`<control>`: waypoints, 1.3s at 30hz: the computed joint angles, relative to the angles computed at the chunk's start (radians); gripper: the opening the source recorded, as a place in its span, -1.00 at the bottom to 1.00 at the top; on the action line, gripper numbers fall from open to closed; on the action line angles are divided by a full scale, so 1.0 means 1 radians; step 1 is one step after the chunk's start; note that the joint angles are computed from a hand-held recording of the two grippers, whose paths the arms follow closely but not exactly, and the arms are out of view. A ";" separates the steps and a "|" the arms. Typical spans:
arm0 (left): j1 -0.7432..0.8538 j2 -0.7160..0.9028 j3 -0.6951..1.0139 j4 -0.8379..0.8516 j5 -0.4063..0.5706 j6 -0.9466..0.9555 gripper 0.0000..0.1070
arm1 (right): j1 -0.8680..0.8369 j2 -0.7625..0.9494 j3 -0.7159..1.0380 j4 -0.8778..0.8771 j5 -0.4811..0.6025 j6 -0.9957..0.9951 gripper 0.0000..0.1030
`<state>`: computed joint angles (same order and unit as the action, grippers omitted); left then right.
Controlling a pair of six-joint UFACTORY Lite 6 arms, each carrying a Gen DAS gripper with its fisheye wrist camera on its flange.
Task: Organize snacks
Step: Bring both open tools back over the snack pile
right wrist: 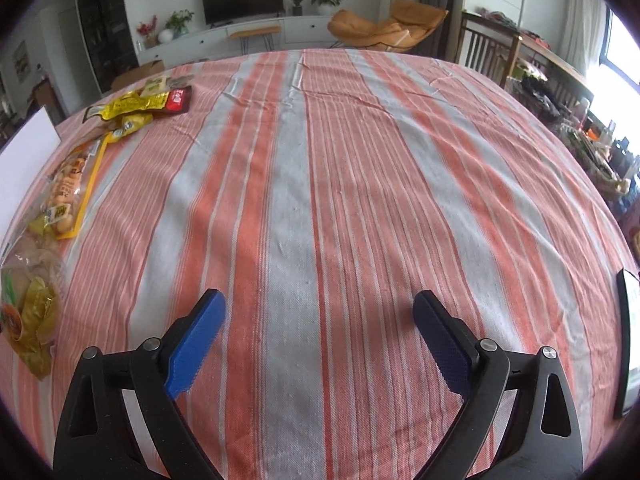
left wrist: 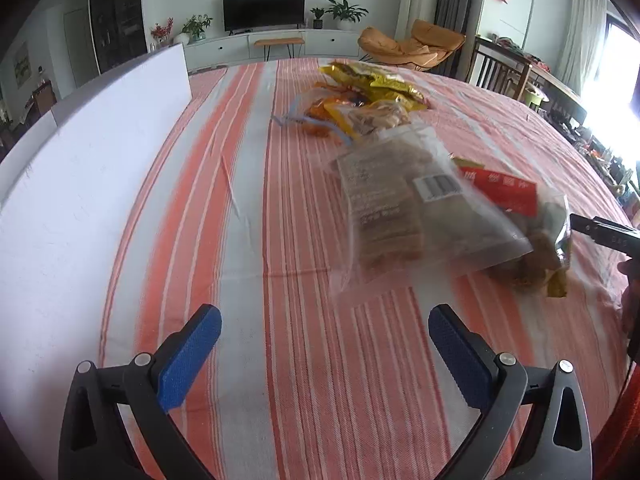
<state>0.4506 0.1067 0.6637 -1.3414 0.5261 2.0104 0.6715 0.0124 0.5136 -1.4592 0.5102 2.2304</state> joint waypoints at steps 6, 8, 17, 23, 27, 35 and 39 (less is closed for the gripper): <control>0.029 0.045 0.038 0.002 0.022 -0.015 0.92 | 0.000 -0.001 0.000 0.001 0.000 -0.001 0.87; 0.038 0.053 0.045 0.005 0.033 -0.016 0.92 | 0.000 -0.001 -0.001 0.001 0.000 -0.002 0.87; -0.025 0.013 -0.007 -0.068 -0.071 0.071 0.92 | -0.001 -0.002 -0.001 0.003 0.000 -0.003 0.87; -0.024 0.007 -0.011 -0.065 -0.072 0.070 0.93 | 0.001 -0.001 0.000 0.003 0.001 -0.002 0.88; -0.022 0.006 -0.012 -0.065 -0.071 0.072 0.93 | 0.001 -0.001 0.001 0.008 0.001 -0.005 0.88; -0.023 0.008 -0.011 -0.064 -0.071 0.070 0.93 | 0.001 -0.002 0.000 0.010 0.001 -0.007 0.88; -0.022 0.007 -0.011 -0.063 -0.070 0.070 0.93 | 0.001 -0.002 0.000 0.010 0.001 -0.006 0.88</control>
<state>0.4284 0.1137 0.6527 -1.4042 0.4557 2.0803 0.6728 0.0107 0.5140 -1.4489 0.5113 2.2240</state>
